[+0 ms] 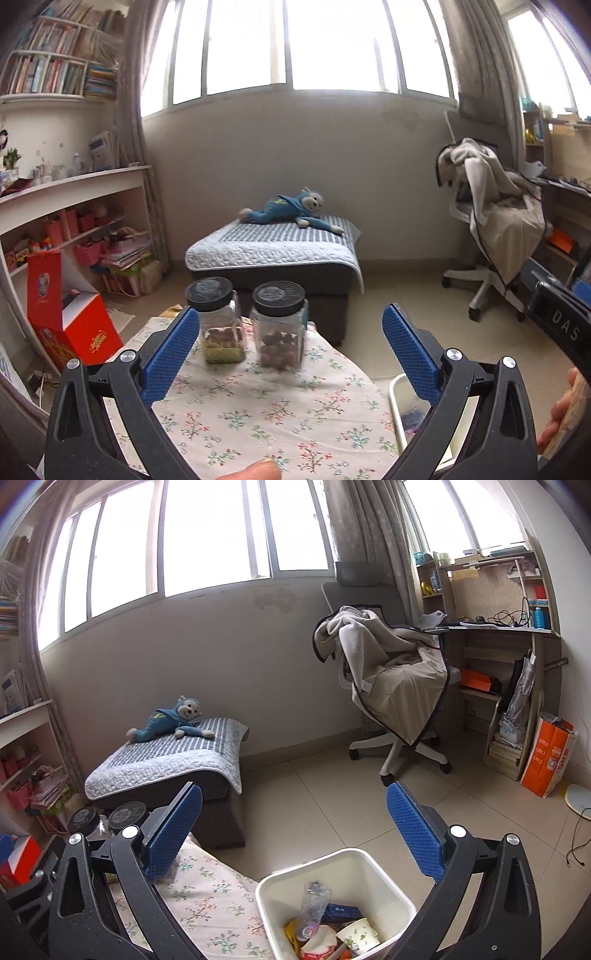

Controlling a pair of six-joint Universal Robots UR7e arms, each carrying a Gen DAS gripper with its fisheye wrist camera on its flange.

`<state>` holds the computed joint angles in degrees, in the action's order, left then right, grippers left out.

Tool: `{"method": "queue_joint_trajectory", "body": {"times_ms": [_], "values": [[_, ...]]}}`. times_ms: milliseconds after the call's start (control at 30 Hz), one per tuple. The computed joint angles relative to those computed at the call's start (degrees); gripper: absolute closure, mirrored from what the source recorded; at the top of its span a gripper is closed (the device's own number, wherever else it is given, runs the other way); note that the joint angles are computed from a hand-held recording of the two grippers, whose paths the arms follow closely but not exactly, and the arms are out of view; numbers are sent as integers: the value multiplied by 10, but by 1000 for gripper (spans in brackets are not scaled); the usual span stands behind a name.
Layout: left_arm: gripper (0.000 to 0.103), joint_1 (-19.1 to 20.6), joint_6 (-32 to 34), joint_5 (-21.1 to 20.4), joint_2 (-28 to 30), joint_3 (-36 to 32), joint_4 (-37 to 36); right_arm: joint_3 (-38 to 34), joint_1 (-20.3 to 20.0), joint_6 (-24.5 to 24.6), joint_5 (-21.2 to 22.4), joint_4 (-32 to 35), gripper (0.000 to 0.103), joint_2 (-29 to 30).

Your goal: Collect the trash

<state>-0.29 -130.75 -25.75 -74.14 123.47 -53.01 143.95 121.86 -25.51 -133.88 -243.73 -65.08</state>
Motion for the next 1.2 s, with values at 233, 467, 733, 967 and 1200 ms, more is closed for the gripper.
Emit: {"method": "queue_joint_trajectory", "body": {"times_ms": [233,467,733,967,1200], "values": [[7,-36,-79,-75,-58,4,124,-11,50,-1,6,-12,7,68],[7,-49,-96,-123,-99,24,142,-15,67,-4,25,-17,7,100],[7,-51,-91,-131,-122,35,131,-17,67,2,43,6,7,103],[7,-42,-94,-130,-119,34,131,-20,68,-1,49,0,7,108],[7,-39,-93,-128,-120,34,129,-21,70,-2,46,-2,7,111]]}}
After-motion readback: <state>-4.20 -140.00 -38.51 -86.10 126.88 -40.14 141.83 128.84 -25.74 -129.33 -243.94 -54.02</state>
